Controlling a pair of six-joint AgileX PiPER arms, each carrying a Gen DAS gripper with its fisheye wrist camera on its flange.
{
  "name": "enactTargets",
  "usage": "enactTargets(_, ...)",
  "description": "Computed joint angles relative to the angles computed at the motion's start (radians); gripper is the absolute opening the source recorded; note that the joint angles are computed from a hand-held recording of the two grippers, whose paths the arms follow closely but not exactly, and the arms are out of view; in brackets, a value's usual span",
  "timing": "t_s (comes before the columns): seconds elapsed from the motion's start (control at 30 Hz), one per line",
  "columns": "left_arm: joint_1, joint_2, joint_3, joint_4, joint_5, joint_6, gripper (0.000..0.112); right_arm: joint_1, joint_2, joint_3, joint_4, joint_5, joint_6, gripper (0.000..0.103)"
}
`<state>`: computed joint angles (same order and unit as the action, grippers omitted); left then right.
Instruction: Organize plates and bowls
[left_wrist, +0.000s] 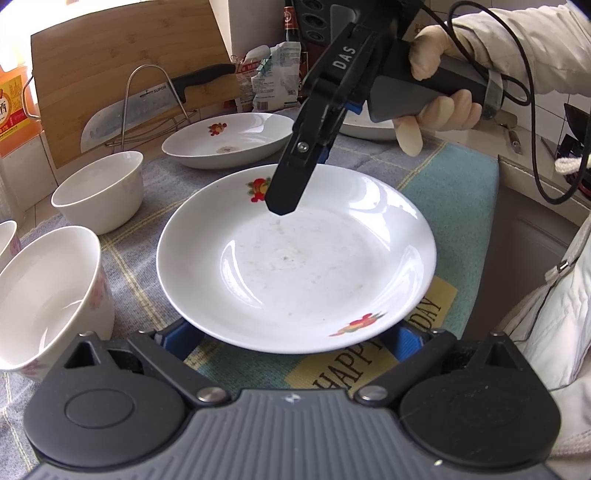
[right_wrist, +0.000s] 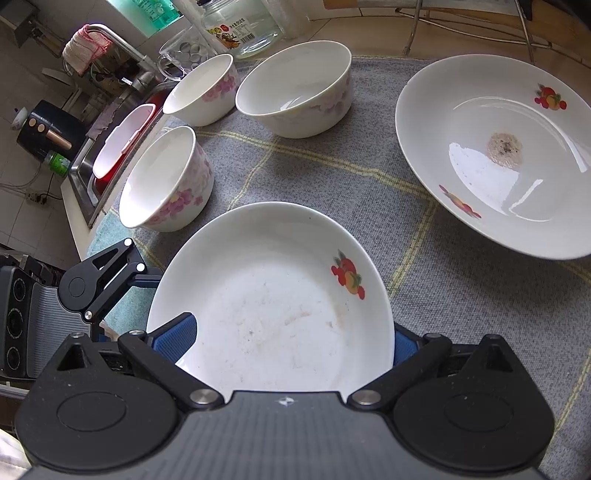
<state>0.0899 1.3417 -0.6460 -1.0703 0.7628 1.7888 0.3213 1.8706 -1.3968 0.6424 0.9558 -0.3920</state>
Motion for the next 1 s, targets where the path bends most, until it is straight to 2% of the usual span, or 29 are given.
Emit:
enactTargets(0.4, -0.009, -0.004, -0.020, 0.044, 0.008, -0.045, 0.100, 0.016, -0.016, 0.015, -0.021, -0.019, 0.032, 0.103)
enactTargets(0.6, -0.032, 0.002, -0.064, 0.090, 0.024, -0.118, 0.100, 0.003, -0.041, 0.036, -0.004, -0.018, 0.018, 0.103)
enactTargets(1.0, -0.165, 0.015, -0.161, 0.158, 0.010, -0.275, 0.100, -0.075, -0.137, 0.111, 0.020, -0.009, -0.034, 0.103)
